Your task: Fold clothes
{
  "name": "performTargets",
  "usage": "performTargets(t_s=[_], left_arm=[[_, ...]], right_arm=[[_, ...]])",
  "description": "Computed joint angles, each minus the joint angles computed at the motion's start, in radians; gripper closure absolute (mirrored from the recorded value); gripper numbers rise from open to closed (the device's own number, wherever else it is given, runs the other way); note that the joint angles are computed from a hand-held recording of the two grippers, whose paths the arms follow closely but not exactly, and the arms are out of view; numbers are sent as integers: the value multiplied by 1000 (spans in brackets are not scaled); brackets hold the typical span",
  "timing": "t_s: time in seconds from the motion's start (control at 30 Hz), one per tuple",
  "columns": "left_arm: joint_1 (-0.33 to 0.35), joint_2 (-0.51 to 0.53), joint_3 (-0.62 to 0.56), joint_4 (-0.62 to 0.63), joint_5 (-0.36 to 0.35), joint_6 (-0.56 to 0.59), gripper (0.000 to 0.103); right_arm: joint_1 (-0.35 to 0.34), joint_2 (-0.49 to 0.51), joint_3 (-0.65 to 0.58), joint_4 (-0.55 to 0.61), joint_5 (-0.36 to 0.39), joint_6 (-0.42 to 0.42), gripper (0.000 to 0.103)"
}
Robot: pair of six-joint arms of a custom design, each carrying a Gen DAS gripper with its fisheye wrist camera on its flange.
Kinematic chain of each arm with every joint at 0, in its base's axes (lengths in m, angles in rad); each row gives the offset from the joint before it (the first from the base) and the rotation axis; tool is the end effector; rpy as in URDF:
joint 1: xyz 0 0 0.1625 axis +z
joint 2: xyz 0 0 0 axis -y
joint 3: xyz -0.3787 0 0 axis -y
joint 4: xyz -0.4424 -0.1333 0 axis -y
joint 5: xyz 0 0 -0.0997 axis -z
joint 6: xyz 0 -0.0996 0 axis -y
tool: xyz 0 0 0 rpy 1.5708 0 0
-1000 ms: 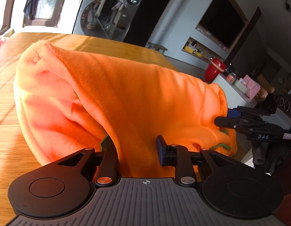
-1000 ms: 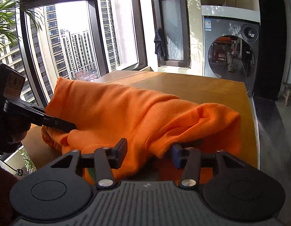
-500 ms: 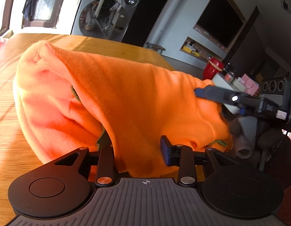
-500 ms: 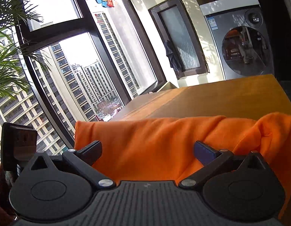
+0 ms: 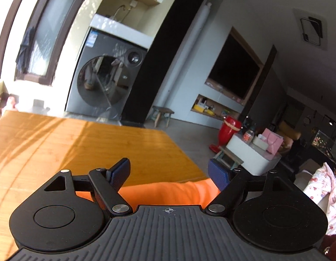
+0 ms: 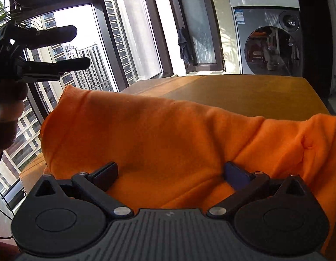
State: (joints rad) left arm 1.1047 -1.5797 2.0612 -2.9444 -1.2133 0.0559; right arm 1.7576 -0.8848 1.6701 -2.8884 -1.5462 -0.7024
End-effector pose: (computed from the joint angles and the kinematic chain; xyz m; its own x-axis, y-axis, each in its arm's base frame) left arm -0.0852 -0.5436 0.3553 -0.9420 0.2087 -0.2628 0.3353 0.5500 -0.7649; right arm 0.2614 -0.6520 0.1075 -0.6446 -0.6981 0.3117 -0.7553 0.5184 -0.4011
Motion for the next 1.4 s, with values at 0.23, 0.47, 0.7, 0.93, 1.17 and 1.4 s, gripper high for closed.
performTargets(t_s=[0.23, 0.47, 0.7, 0.93, 1.17, 1.4], left_arm=[[137, -28, 61, 30, -100, -114, 25], [135, -18, 72, 6, -95, -53, 14], [103, -94, 99, 43, -140, -203, 12], [78, -149, 121, 157, -357, -302, 7], [114, -35, 64, 235, -321, -412, 8], [181, 73, -59, 200, -269, -348, 32]], right_arm=[[0, -19, -16, 71, 15, -35, 0], [26, -14, -95, -7, -42, -73, 0], [-11, 39, -177, 134, -177, 12, 0], [-30, 15, -135, 100, -136, -1, 0], [-32, 0, -116, 91, -137, -6, 0], [-24, 39, -172, 103, -152, 23, 0]])
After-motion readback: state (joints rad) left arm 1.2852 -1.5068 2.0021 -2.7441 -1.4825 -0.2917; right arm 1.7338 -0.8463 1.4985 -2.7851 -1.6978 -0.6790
